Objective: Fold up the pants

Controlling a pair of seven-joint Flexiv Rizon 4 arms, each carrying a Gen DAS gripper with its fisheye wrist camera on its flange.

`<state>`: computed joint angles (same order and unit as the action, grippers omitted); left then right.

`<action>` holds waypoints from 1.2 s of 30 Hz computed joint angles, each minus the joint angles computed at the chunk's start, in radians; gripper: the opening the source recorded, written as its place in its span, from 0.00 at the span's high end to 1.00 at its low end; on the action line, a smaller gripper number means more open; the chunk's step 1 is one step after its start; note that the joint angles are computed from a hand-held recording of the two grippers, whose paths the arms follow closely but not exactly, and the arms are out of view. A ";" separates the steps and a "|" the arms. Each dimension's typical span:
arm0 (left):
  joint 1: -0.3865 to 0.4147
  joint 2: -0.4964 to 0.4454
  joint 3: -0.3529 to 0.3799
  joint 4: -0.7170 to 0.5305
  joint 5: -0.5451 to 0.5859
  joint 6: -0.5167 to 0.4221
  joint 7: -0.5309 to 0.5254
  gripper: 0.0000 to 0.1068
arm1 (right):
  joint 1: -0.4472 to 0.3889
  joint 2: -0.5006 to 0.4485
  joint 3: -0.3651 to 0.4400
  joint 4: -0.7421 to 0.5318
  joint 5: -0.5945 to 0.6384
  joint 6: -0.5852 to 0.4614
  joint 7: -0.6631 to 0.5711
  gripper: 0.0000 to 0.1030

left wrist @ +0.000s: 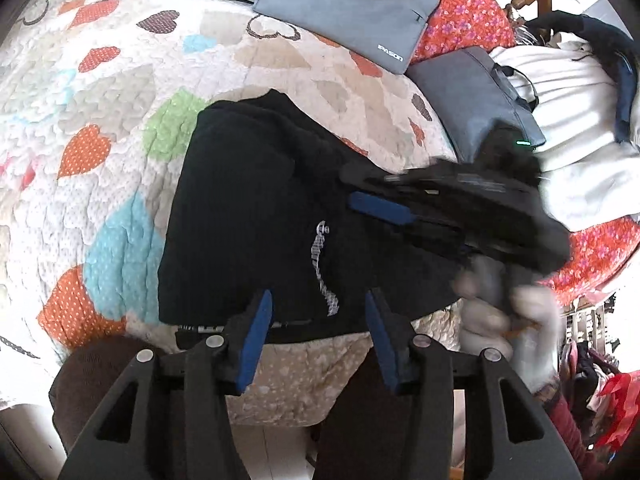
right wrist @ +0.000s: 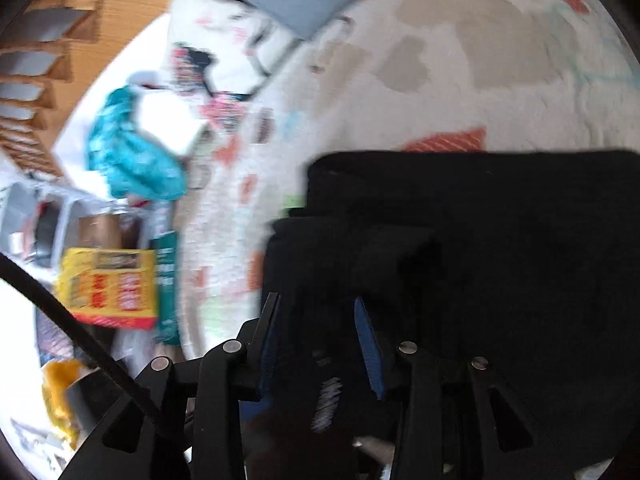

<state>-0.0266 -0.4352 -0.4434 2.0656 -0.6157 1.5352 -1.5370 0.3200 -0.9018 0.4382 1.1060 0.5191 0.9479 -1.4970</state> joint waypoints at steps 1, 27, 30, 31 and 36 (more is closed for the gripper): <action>-0.002 0.002 0.001 0.002 0.003 0.003 0.002 0.56 | 0.004 -0.006 -0.011 0.007 -0.006 0.029 0.006 0.69; 0.229 -0.183 -0.143 -0.135 -0.013 0.000 0.102 0.44 | -0.280 0.200 0.041 0.395 0.320 0.008 -0.287 0.40; 0.294 -0.239 -0.226 -0.160 -0.014 0.019 0.122 0.39 | -0.262 0.161 0.044 0.355 0.348 0.003 -0.309 0.40; 0.296 -0.254 -0.230 -0.174 -0.002 0.029 0.123 0.37 | -0.255 0.149 0.047 0.342 0.360 0.011 -0.314 0.40; 0.229 -0.282 -0.127 -0.267 0.041 -0.039 0.088 0.31 | -0.233 0.130 0.057 0.319 0.398 0.064 -0.319 0.23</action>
